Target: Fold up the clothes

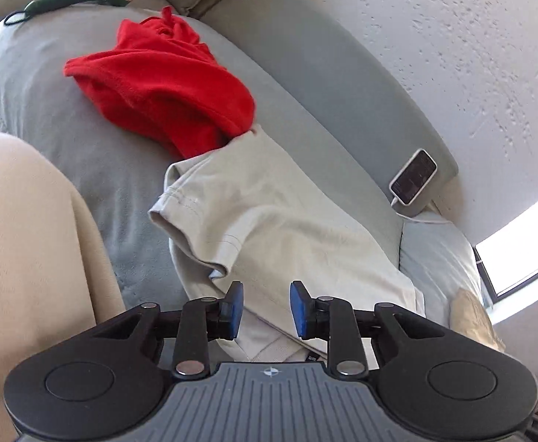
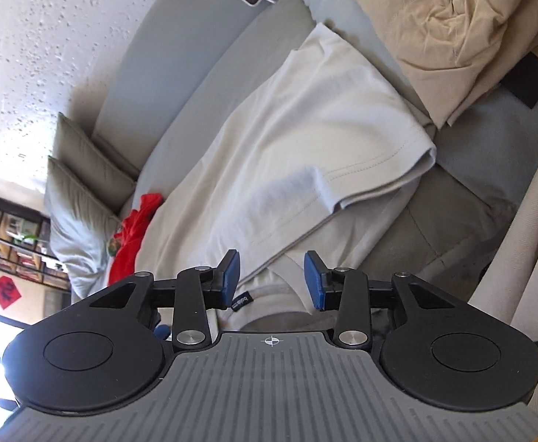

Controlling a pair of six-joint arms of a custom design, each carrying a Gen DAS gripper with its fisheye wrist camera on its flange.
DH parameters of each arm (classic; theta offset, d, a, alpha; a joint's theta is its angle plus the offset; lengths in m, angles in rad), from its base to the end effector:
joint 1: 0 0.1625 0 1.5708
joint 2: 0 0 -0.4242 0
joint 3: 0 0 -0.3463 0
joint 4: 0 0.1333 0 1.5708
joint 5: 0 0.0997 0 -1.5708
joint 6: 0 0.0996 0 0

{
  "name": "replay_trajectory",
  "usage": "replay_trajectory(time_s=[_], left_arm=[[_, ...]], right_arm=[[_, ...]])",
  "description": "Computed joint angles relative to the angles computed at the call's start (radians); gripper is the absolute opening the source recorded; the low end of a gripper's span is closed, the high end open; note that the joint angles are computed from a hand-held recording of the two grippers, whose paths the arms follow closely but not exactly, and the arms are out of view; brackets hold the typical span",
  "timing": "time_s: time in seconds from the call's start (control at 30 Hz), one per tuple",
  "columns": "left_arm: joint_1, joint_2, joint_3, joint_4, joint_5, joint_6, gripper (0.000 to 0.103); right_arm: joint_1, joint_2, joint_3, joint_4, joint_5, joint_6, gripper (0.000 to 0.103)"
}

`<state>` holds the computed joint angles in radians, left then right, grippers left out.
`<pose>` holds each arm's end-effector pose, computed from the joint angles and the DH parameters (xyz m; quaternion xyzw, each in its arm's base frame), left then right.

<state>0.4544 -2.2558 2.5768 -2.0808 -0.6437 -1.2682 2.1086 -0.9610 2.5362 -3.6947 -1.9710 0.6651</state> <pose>-0.0587 -0.2657 0.3418 -0.1096 0.8847 -0.4448 0.0861 0.2729 -0.2731 0.1377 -0.1137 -0.9381 0.3272 0.0075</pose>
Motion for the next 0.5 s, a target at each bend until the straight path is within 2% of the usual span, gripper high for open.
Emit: replay_trajectory(time_s=[0.1,0.33,0.5], left_arm=[[-0.005,-0.026,0.000,0.031,0.017,-0.063,0.024],[0.016,-0.039,0.018,-0.052,0.036,-0.111,0.024],[0.012,-0.066,0.002,-0.002,0.047,-0.170,0.024]], right_arm=[[-0.003,-0.005,0.011,-0.006,-0.005,-0.003,0.041],[-0.027,-0.012,0.027,-0.016,0.003,0.006,0.042],[-0.039,-0.012,0.035,-0.033,0.011,0.012,0.042]])
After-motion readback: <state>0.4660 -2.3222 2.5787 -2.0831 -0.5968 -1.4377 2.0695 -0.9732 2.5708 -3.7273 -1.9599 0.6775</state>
